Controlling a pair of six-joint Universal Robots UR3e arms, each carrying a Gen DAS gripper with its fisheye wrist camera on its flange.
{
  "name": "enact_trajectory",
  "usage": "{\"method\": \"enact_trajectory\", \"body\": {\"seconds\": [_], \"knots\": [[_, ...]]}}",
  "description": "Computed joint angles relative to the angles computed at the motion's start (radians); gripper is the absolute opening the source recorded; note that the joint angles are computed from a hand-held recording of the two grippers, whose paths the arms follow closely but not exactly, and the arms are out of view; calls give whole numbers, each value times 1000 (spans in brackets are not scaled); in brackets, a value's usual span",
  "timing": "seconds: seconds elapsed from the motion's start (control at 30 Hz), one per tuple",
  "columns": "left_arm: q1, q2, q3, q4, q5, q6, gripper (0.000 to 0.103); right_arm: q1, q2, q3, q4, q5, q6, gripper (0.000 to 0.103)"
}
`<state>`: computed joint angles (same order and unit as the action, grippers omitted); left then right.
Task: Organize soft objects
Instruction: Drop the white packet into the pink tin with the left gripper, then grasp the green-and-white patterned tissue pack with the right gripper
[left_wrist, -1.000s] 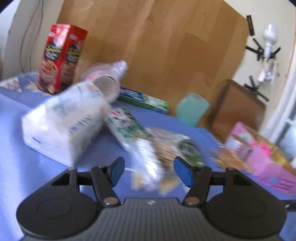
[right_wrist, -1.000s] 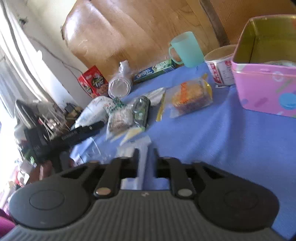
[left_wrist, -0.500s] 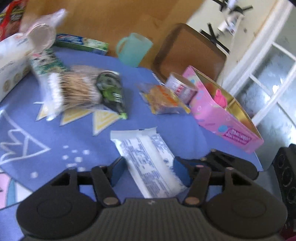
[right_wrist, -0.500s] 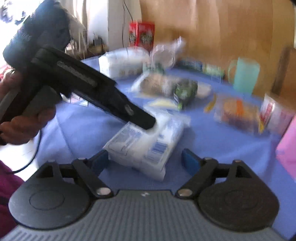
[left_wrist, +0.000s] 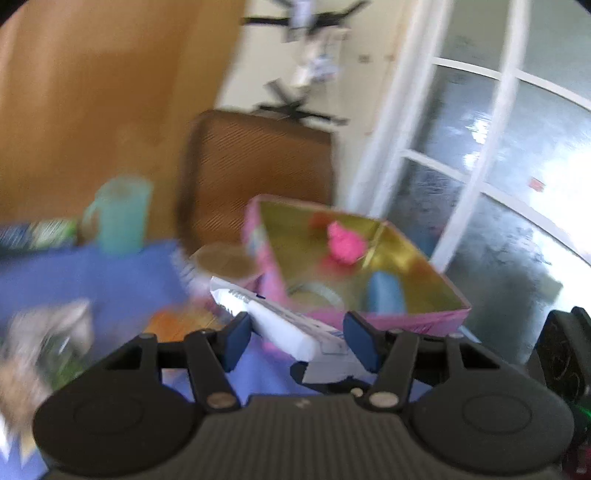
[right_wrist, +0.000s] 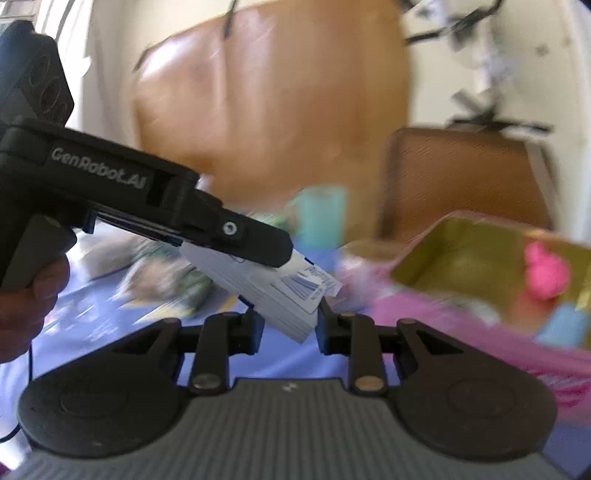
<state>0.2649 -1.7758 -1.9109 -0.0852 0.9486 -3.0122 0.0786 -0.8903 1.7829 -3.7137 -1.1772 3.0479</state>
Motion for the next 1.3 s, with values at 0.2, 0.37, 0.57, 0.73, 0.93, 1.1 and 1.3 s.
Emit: {"method": "enact_trajectory", "body": {"seconds": [0.2, 0.37, 0.57, 0.73, 0.93, 1.1, 1.3], "knots": [[-201, -332, 447, -8, 97, -15, 59, -86, 33, -93, 22, -102, 44, 31], [-337, -618, 848, -134, 346, -7, 72, -39, 187, -336, 141, -416, -51, 49], [-272, -516, 623, -45, 261, -82, 68, -135, 115, -141, -11, -309, 60, 48], [-182, -340, 273, 123, 150, -18, 68, -159, 75, -89, -35, -228, 140, 48], [62, -85, -216, 289, 7, 72, 68, -98, 21, -36, -74, -160, 154, 48], [382, 111, -541, 332, -76, 156, 68, -22, 26, -117, 52, -29, 133, 48], [746, 151, -721, 434, -143, 126, 68, 86, 158, -479, 457, 133, 134, 48]]}}
